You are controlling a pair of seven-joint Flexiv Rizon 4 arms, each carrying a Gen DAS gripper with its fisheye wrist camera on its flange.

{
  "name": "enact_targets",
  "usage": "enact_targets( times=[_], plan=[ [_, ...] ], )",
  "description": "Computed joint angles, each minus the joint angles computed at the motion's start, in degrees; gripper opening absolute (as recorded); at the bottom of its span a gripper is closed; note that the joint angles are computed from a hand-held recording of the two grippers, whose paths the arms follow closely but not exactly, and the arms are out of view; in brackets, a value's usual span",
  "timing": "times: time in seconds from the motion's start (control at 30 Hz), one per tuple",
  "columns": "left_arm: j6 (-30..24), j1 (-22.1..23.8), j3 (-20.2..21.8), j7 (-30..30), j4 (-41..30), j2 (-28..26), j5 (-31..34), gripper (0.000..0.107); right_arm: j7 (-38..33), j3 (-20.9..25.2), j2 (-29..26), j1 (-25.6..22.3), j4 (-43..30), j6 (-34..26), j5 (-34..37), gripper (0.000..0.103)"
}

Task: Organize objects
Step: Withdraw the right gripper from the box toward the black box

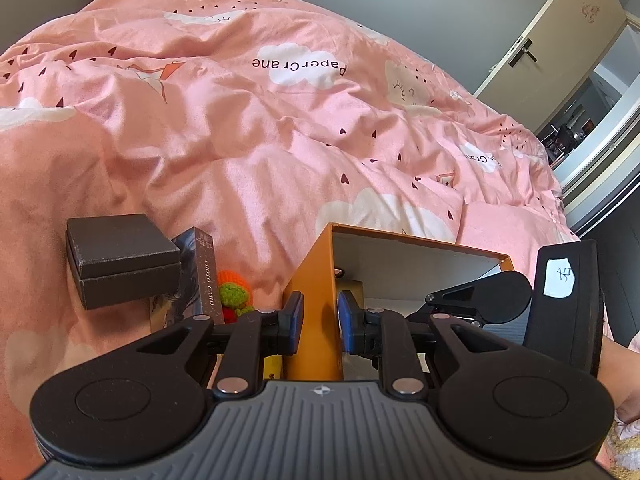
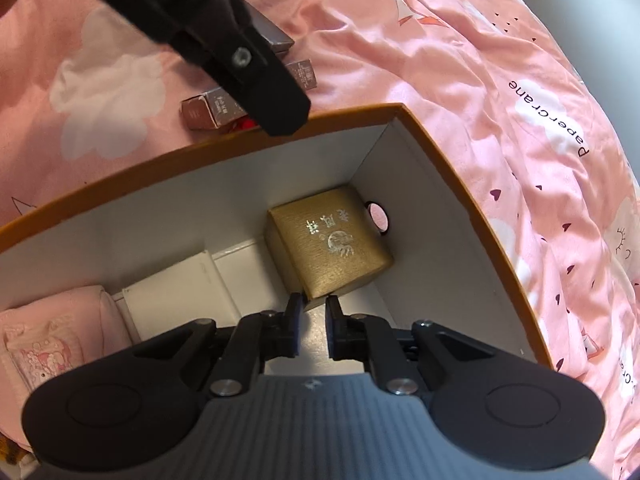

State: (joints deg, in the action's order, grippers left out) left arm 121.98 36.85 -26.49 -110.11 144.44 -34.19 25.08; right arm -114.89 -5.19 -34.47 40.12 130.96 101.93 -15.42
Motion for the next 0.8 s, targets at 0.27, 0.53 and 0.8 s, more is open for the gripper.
enact_targets(
  times=[0.27,0.53,0.8],
  plan=[
    [3.0,-5.7,5.2,0.0,1.2,2.8,-1.9,0.025,4.1,2.0,1.4,-0.5,1.3,0.4,3.2,0.025],
    [5.2,-10.9,10.5,-1.4,3.4,7.4,-2.0,0.025,8.4,-7.1,6.8,11.9,7.9,5.7,13.0,0.039],
    [5.9,-16.6,17.0,-1.1,6.5,12.8,-4.2,0.025,11.0,-7.9,11.8,17.2,9.9,10.9,24.3,0.039]
  ],
)
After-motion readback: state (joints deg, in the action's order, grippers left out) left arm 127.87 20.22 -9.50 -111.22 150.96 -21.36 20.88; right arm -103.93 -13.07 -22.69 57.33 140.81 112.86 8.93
